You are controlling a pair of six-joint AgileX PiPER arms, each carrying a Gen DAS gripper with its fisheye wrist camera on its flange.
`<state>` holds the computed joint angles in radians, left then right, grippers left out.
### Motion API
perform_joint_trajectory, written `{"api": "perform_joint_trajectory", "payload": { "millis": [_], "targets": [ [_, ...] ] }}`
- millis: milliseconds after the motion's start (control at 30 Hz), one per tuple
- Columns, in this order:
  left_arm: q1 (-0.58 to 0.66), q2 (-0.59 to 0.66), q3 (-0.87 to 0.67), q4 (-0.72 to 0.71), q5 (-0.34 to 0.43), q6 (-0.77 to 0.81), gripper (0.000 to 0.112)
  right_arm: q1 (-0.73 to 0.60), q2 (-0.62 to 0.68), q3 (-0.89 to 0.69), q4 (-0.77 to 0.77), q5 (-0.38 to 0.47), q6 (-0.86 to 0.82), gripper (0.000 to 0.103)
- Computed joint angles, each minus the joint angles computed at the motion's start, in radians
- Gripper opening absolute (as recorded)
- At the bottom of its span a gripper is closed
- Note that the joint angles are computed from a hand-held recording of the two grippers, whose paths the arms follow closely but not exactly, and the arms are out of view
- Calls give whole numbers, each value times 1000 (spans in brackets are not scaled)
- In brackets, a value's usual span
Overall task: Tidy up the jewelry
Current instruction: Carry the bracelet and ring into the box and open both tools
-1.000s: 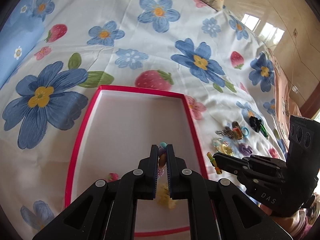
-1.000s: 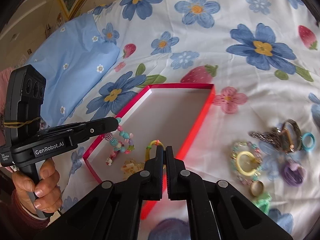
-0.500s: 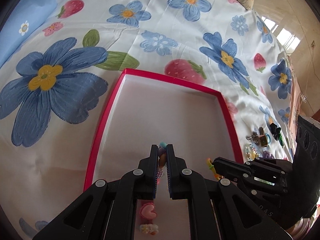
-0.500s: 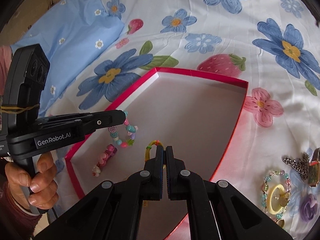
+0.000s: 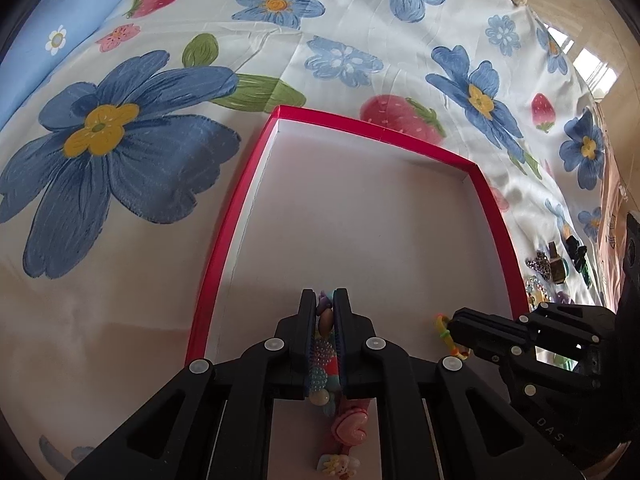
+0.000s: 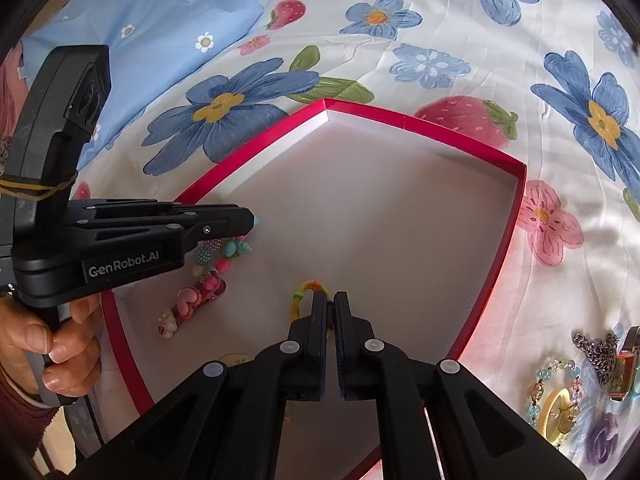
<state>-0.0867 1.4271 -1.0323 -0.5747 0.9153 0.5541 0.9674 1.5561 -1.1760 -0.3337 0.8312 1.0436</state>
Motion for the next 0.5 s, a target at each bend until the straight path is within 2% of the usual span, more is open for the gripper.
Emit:
{"api": "perform_joint_trajectory", "payload": {
  "millis": [133,300,367,433,500],
  "targets": [
    [2,2,-4,5,4,-7,8,-6,-10,11,5,-20,13,6],
    [5,-2,-3,16,10,-19,10,5,-29,24,-10,-31,54,14],
    [7,-12,-2,20,16,-28,20,14,-44,32,-26,-32,80,14],
    [9,-27,3,23,13,-34,26,26,-70,46,-52,-30,122,16],
    [12,-44,5,29,15,-43,30,43,-104,63,-84,-24,174,22]
  ]
}}
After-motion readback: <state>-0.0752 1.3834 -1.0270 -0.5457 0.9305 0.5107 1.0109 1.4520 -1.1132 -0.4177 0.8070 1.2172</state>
